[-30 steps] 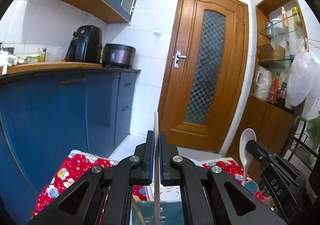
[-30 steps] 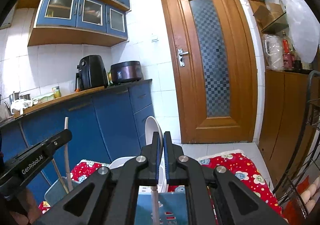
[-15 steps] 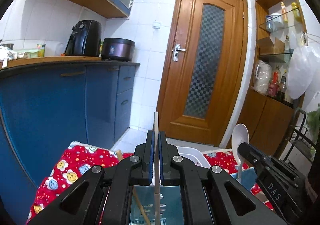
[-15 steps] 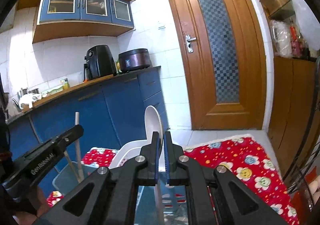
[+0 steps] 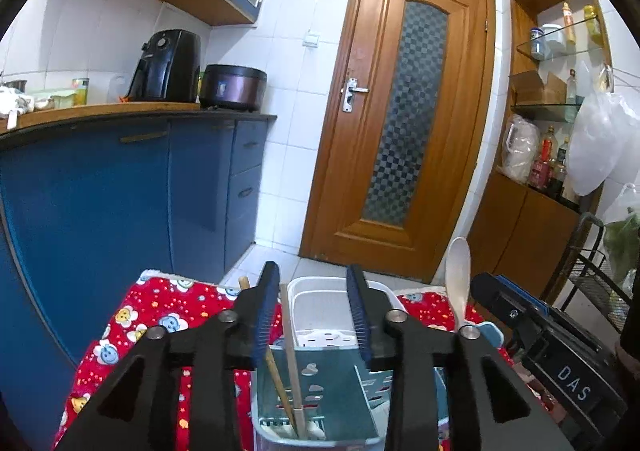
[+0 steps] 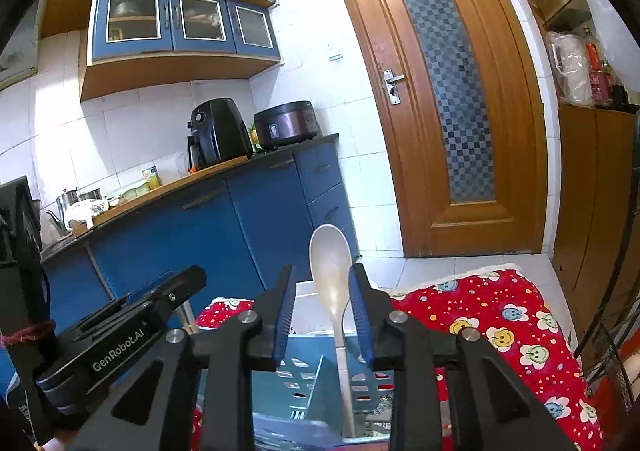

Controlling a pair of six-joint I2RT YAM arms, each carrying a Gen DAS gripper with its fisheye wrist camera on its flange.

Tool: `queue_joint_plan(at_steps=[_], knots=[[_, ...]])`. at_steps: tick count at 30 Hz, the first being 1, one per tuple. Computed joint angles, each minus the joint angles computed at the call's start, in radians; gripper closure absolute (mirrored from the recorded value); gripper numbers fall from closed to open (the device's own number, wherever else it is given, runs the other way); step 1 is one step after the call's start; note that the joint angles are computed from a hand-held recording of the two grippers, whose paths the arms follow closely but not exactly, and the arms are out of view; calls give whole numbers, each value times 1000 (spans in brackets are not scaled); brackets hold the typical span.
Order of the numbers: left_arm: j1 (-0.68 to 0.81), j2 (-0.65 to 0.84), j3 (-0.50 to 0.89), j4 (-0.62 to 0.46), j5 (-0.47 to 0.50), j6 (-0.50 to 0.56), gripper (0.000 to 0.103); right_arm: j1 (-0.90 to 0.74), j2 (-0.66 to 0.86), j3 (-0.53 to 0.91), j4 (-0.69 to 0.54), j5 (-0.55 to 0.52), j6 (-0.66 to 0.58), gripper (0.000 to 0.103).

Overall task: Organize utensils
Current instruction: 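Open the right tool releasing the spoon while the left tool releases the chopstick into the box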

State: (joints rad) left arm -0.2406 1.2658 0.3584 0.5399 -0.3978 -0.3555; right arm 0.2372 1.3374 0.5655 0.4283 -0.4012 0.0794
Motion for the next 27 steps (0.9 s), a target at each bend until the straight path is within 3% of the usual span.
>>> queue_joint_plan(at_steps=[9, 27], knots=[[-44, -159, -27, -140, -30, -15, 66, -35, -151, -35, -132, -37, -18, 72], [-219, -480, -75, -553, -139, -129, 61, -157, -402, -128, -467, -139, -148, 72]])
